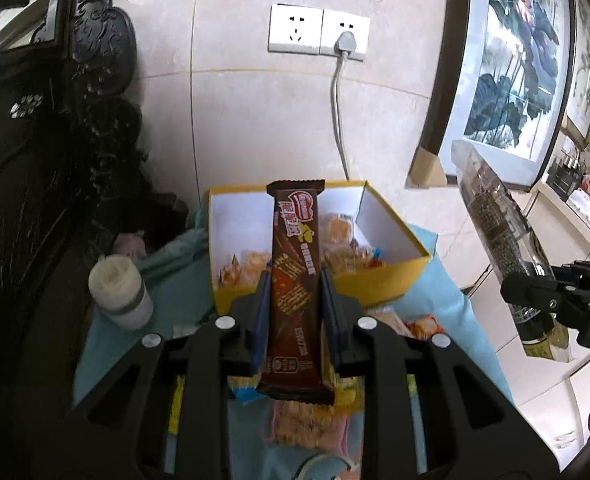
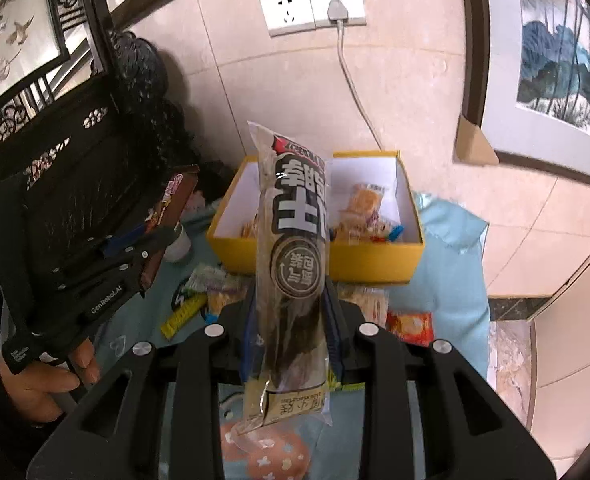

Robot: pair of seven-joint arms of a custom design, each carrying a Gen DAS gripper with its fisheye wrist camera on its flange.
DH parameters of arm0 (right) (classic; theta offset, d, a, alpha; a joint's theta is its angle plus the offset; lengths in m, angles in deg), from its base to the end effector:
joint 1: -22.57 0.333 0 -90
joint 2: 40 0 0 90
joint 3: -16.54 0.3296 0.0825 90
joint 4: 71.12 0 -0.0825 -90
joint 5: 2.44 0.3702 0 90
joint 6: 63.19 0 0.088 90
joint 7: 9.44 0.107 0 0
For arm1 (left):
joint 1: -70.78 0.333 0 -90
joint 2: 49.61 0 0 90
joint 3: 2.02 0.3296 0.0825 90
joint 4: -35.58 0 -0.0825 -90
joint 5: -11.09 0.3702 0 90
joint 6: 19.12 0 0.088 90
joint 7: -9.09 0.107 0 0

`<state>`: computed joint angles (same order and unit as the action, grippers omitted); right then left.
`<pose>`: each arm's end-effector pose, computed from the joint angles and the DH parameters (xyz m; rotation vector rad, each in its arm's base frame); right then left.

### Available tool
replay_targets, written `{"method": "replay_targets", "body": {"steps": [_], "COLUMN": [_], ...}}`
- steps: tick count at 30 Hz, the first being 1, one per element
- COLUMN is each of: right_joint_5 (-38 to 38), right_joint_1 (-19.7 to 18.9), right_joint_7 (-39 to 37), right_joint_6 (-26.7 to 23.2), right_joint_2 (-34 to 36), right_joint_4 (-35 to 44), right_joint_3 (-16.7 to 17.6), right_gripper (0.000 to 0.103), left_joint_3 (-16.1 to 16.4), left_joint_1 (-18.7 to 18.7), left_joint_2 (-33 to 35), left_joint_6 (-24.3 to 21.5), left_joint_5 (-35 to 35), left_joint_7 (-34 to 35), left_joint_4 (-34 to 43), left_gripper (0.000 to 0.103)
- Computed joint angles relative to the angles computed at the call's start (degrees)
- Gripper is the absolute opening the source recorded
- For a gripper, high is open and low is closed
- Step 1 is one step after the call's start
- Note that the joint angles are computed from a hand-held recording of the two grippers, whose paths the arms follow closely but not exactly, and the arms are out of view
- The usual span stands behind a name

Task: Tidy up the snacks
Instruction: 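Carry both bars over the yellow box and open both tools to drop them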

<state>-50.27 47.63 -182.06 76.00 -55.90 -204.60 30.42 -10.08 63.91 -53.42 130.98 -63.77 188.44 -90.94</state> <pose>0.3693 0.3043 0.5043 -1.3033 2.1062 -0.6879 0.5221 -0.1174 0.4678 -0.9869 2.3861 -1.2691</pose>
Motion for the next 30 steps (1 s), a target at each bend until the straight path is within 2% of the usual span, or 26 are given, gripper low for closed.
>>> {"method": "replay_targets", "body": {"steps": [9, 14, 15, 16, 17, 18, 19, 20, 21, 26, 29, 30], "right_joint_5": [2.0, 4.0, 4.3, 4.7, 7.7, 10.3, 10.9, 11.0, 11.2, 8.5, 8.3, 8.3], "right_joint_1": [-4.3, -7.8, -8.7, -9.3, -9.6, -9.7, -9.8, -10.0, -10.0, -9.5, -8.6, -8.1], "right_joint_7": [-7.2, -11.7, -12.2, -12.9, -16.5, -19.6, -20.5, -20.4, -20.4, -14.6, -10.7, -9.2], "right_joint_6": [4.7, 9.0, 10.5, 11.9, 12.8, 11.0, 6.9, 5.8, 6.6, 10.2, 13.2, 13.5], "right_joint_2": [0.6, 5.0, 6.7, 7.9, 10.4, 12.1, 13.9, 14.6, 14.7, 13.0, 11.8, 11.8], "right_joint_4": [2.8, 6.5, 7.8, 8.5, 10.1, 11.7, 13.6, 13.7, 12.8, 3.4, -3.2, -4.9], "right_joint_3": [-4.6, -7.5, -8.2, -8.7, -9.8, -10.1, -9.9, -10.0, -10.1, -9.3, -8.4, -7.9], "right_gripper": [0.029, 0.031, 0.034, 0.043, 0.051, 0.067, 0.069, 0.069, 0.069, 0.069, 0.069, 0.069], "left_joint_3": [-2.5, -4.3, -4.5, -4.9, -5.4, -5.3, -4.6, -4.6, -5.1, -9.9, -10.9, -12.0], "left_joint_1": [-1.2, -2.4, -3.0, -3.2, -3.2, -3.8, -5.0, -5.3, -4.3, 2.8, 5.2, 6.3], "left_joint_2": [7.0, 13.3, 15.5, 17.0, 18.2, 20.1, 21.2, 22.1, 22.9, 23.5, 23.0, 22.6], "left_joint_6": [3.1, 6.5, 7.5, 8.5, 9.2, 10.4, 13.6, 15.3, 14.4, 16.3, 16.9, 18.2], "left_joint_5": [5.7, 13.4, 16.5, 18.0, 19.0, 21.4, 25.3, 27.5, 28.3, 20.9, 15.8, 12.4], "left_joint_7": [-8.1, -15.8, -19.0, -20.7, -22.0, -24.6, -27.4, -28.2, -27.8, -20.1, -15.2, -10.7], "left_joint_4": [10.2, 17.7, 20.2, 21.8, 23.1, 24.7, 24.8, 24.8, 24.8, 19.1, 14.5, 11.7], "left_gripper": [0.024, 0.024, 0.025, 0.036, 0.055, 0.098, 0.101, 0.101, 0.101, 0.101, 0.101, 0.101]}}
